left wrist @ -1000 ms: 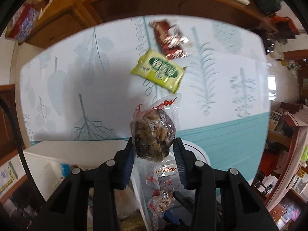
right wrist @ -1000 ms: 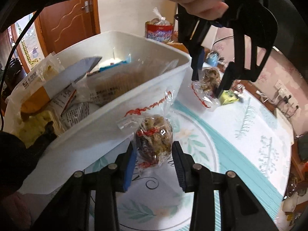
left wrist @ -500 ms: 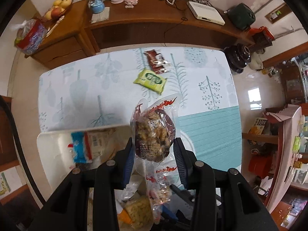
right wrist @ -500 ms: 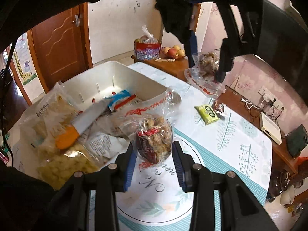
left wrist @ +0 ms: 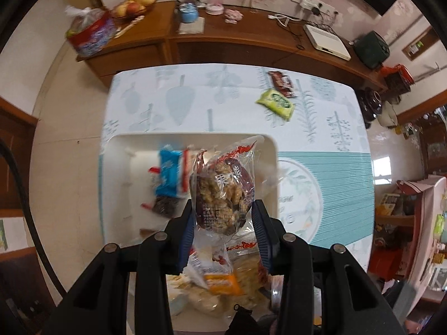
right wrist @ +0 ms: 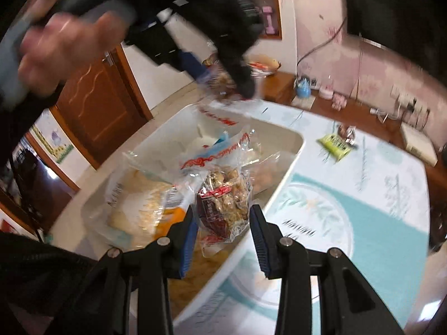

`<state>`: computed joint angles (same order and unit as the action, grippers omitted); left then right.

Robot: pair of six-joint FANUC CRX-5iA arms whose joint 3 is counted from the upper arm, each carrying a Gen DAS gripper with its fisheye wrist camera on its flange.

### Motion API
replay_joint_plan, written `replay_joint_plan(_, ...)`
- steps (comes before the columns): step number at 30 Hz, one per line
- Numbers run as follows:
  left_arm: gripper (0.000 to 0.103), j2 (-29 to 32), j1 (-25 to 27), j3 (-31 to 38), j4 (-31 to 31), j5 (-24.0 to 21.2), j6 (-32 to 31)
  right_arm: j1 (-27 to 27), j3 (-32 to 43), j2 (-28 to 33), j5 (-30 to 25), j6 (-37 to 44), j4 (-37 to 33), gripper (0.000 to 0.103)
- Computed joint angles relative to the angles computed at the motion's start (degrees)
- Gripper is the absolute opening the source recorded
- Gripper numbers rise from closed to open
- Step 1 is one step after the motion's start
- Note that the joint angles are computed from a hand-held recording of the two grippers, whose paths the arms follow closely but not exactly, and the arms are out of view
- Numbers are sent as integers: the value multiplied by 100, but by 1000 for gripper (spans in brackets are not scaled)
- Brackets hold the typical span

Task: Organize snacks
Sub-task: 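Carry both nut bags over tray and open both grippers, then move left tool to green pastry pack while right tool reaches brown chocolate pack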

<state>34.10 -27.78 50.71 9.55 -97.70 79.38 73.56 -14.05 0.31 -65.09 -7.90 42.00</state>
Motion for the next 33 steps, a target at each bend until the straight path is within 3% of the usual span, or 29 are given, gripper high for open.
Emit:
replay_joint_plan(6,39,-941,303,-1594,50,875,-196,-135,-83,-155,552,-541,-185,37)
replay_joint_plan(13,44,-1487,504,-2438,52,1399,-294,-234,-84,-219,657,-754,-356,37)
replay_joint_plan(20,61,-1399,470,-2177,-89,1266,-165,-274,11,-258,416,-749,-614,37)
replay_joint_plan(28,69,-931,213,-1350,-99,1011,-175,-358,222,-412,-348,-594,-922,38)
replay_joint_plan(33,70,-372,24,-583,155,680,-142,-518,193,-679,-877,-724,-843,46)
